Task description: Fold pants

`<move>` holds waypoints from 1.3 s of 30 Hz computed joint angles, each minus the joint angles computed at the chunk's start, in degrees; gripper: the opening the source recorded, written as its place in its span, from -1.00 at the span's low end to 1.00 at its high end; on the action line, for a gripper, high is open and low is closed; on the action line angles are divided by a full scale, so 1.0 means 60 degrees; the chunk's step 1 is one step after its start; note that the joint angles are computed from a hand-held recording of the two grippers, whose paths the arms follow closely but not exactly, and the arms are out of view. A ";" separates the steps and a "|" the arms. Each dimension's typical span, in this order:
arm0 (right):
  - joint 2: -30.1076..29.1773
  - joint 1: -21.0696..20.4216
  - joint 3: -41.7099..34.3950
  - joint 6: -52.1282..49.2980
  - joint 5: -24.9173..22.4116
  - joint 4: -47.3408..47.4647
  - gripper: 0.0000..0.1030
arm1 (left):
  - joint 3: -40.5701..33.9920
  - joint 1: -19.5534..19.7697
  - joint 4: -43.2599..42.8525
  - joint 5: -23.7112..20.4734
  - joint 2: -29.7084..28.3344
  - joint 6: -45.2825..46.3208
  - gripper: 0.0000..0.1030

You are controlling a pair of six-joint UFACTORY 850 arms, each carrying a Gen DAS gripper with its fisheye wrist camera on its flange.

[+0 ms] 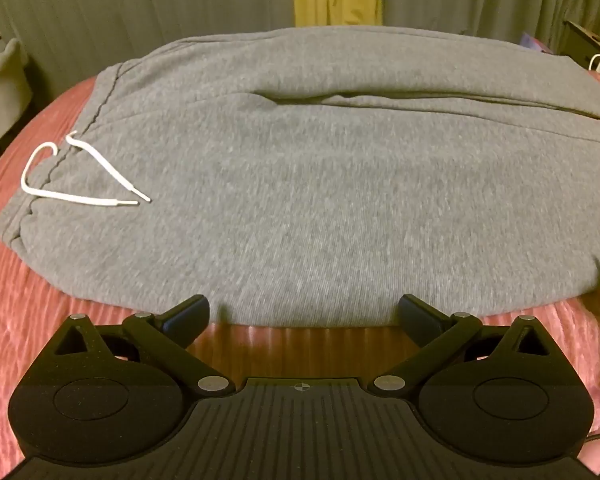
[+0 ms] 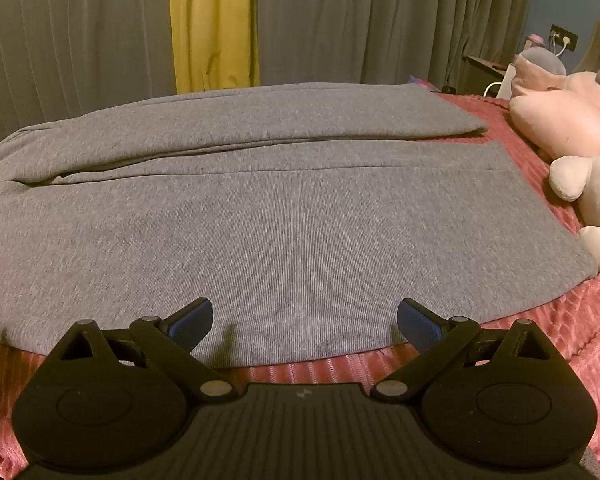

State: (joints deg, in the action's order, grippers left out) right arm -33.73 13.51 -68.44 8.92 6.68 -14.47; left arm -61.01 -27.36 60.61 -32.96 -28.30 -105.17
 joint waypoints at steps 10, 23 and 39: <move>-0.0042 0.0016 0.0003 0.0026 0.0024 0.0000 0.92 | 0.0009 -0.0009 -0.0036 0.0009 0.0015 0.0031 1.00; -0.0052 -0.0011 -0.0028 0.0667 -0.0011 -0.0642 0.92 | 0.0038 -0.0040 -0.0035 -0.0032 0.0009 0.0035 1.00; -0.0059 -0.0026 -0.0005 0.0966 0.0005 -0.0961 0.92 | -0.0020 -0.0034 -0.0332 -0.0063 -0.0009 0.0355 1.00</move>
